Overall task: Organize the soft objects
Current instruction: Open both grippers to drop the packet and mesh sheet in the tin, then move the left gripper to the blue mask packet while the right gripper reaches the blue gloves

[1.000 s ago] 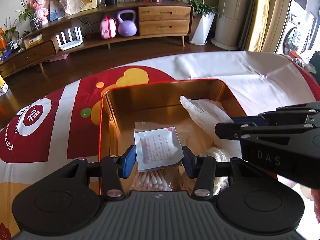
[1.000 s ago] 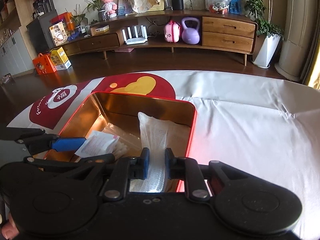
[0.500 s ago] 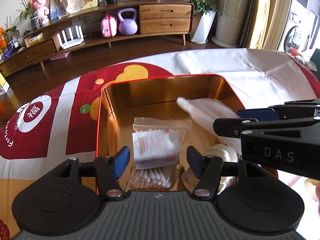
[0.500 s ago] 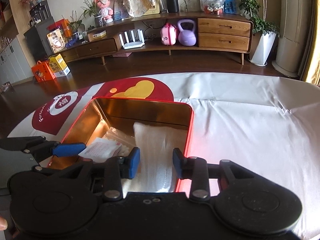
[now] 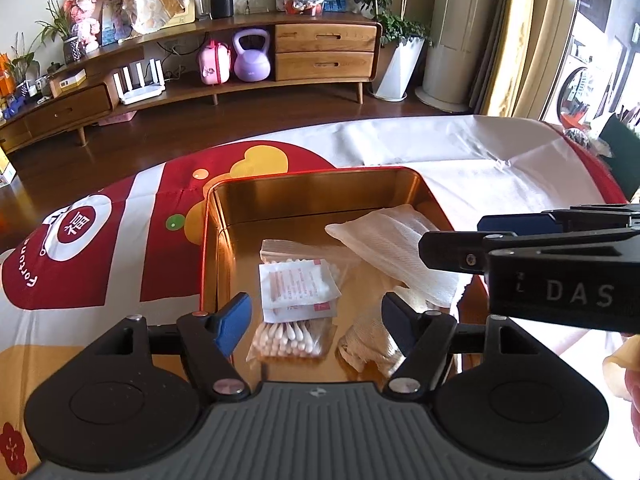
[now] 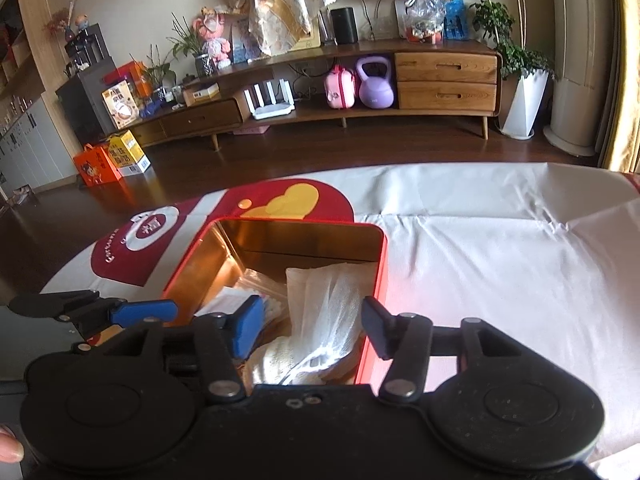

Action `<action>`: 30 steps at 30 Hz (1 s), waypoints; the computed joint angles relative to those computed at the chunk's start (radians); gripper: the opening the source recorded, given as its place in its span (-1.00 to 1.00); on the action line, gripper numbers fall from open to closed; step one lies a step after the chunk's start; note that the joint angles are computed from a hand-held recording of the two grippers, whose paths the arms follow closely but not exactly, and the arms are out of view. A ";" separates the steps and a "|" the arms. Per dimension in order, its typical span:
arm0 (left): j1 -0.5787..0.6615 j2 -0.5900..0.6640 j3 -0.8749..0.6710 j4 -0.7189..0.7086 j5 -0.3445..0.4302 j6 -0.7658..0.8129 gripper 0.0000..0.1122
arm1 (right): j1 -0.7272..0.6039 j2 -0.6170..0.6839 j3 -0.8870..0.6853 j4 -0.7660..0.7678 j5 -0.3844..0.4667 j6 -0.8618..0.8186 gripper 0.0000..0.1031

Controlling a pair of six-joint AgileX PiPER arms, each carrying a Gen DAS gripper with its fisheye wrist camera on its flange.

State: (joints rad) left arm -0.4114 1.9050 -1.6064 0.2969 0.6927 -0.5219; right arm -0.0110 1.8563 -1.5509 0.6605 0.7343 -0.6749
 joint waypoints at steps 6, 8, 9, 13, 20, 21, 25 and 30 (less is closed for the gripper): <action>-0.020 -0.080 0.061 0.026 0.004 -0.028 0.27 | -0.019 -0.080 0.057 0.038 0.012 -0.032 0.23; -0.029 -0.109 0.079 0.040 0.010 -0.043 0.27 | -0.026 -0.101 0.065 0.046 0.025 -0.037 0.24; -0.031 -0.122 0.090 0.043 0.010 -0.047 0.27 | -0.029 -0.113 0.072 0.047 0.032 -0.039 0.25; -0.048 -0.181 0.129 0.064 0.022 -0.078 0.27 | -0.040 -0.165 0.109 0.055 0.045 -0.056 0.32; -0.081 -0.287 0.204 0.098 0.034 -0.121 0.28 | -0.065 -0.268 0.187 0.084 0.073 -0.101 0.52; -0.089 -0.304 0.220 0.112 0.035 -0.139 0.28 | -0.069 -0.284 0.198 0.092 0.081 -0.109 0.54; -0.110 -0.376 0.279 0.130 0.029 -0.177 0.38 | -0.102 -0.349 0.256 0.139 0.103 -0.157 0.65; -0.134 -0.449 0.329 0.143 0.047 -0.214 0.38 | -0.148 -0.426 0.331 0.180 0.137 -0.216 0.74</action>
